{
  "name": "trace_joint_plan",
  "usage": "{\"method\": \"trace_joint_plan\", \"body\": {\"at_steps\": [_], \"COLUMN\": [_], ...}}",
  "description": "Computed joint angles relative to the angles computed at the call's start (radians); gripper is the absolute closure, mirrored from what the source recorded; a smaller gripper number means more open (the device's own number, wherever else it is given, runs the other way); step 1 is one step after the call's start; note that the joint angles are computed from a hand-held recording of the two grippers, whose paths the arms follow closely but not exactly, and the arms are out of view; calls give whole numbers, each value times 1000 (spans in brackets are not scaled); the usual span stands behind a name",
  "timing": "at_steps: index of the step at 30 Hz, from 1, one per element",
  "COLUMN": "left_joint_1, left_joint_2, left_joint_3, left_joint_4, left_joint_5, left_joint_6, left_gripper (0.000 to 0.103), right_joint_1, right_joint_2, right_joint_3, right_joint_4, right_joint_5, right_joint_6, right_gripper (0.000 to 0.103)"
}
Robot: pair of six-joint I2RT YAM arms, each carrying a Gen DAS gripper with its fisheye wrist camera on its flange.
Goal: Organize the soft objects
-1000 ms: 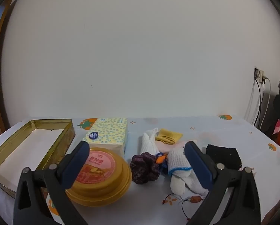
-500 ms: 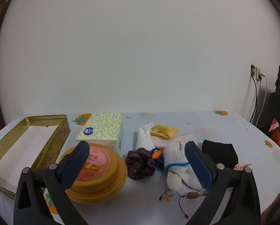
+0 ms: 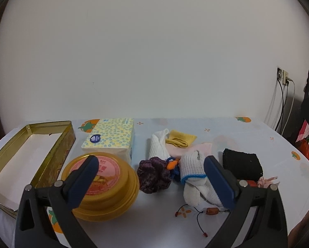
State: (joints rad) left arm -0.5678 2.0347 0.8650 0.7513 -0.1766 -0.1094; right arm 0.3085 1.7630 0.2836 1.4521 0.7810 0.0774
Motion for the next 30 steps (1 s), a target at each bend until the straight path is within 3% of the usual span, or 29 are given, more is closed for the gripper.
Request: {"method": "trace_joint_plan", "body": {"at_steps": [12,30], "left_joint_1": [1,1], "left_joint_2": [-5,-5], "left_joint_3": [-3,1], "left_joint_4": [4,-6], "left_joint_5": [17,7], "left_joint_6": [11,8], "left_gripper": [0,0], "right_joint_1": [-45,-34], "right_joint_2": [-51,-55], "right_joint_3": [-37,-47], "right_joint_4": [-26,-12], "right_joint_5": [-20,-12], "right_joint_6": [75,63], "right_gripper": [0,0]}}
